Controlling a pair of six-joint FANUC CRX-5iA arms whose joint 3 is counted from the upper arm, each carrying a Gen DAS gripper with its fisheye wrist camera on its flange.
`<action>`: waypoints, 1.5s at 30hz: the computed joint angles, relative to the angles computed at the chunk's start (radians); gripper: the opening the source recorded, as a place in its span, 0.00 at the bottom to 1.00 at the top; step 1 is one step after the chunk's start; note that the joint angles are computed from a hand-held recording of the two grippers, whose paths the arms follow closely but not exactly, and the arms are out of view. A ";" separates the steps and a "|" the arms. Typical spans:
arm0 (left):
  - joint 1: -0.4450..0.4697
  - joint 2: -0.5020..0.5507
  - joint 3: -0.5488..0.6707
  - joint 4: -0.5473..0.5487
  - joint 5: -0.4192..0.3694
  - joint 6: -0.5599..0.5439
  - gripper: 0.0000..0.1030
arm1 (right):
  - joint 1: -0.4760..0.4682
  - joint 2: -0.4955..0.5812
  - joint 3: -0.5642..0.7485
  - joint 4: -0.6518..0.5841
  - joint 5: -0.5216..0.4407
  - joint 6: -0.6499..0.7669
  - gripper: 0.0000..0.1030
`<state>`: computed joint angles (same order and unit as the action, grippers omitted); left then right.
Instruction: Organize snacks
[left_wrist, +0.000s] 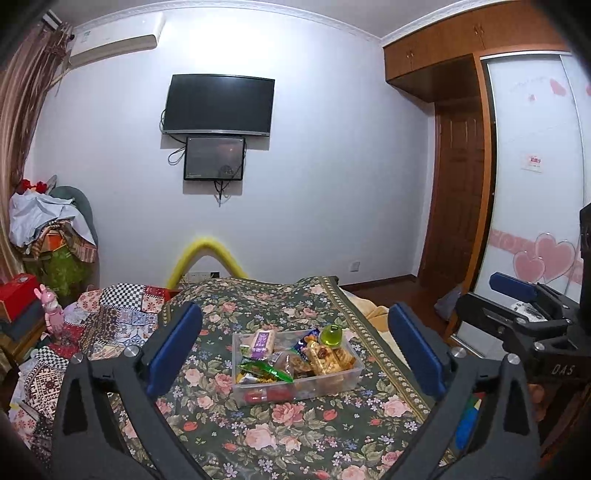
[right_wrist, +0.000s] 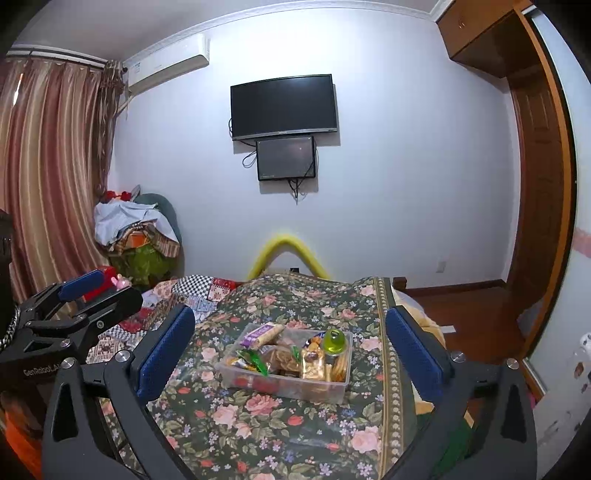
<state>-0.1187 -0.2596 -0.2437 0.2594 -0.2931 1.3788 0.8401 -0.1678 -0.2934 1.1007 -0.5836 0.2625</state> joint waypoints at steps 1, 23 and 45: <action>-0.001 -0.007 -0.002 -0.019 -0.005 0.016 0.99 | 0.001 -0.001 -0.003 0.001 -0.001 -0.002 1.00; -0.013 -0.021 -0.003 -0.110 -0.039 0.099 1.00 | 0.026 -0.021 -0.040 0.040 -0.043 -0.037 1.00; -0.009 -0.027 -0.046 0.005 -0.015 -0.008 1.00 | 0.026 -0.026 -0.059 0.080 -0.053 -0.115 1.00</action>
<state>-0.1281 -0.2867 -0.2893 0.2641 -0.3084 1.3712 0.8663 -0.1941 -0.3526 1.1808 -0.6366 0.1471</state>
